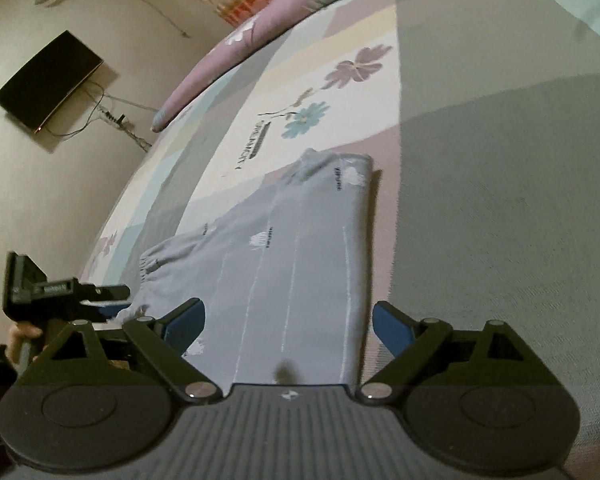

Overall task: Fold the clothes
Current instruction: 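Grasp the waistband end of the pants with the left gripper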

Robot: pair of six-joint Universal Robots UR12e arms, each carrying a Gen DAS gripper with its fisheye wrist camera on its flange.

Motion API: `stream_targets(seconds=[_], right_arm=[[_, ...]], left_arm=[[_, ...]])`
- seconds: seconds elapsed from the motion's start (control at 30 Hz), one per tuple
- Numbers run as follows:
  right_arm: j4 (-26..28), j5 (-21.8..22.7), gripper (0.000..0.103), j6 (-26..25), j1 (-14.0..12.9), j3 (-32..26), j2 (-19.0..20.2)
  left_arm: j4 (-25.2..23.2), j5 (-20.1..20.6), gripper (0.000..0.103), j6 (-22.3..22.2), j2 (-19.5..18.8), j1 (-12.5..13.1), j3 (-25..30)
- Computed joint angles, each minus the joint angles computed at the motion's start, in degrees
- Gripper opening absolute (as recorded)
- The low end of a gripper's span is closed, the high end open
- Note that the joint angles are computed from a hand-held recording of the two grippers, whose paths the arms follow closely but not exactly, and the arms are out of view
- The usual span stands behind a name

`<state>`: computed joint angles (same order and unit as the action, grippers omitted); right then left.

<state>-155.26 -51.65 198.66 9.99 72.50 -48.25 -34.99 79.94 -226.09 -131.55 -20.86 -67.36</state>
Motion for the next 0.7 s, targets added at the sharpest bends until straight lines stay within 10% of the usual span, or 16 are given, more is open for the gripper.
stream_targets(seconds=[0.7], right_arm=[[4.03,13.01,0.103,6.07,-1.44,-14.04,9.84]], left_arm=[[4.8,-10.28,0.082,0.85,-3.52,2.08,2.94]])
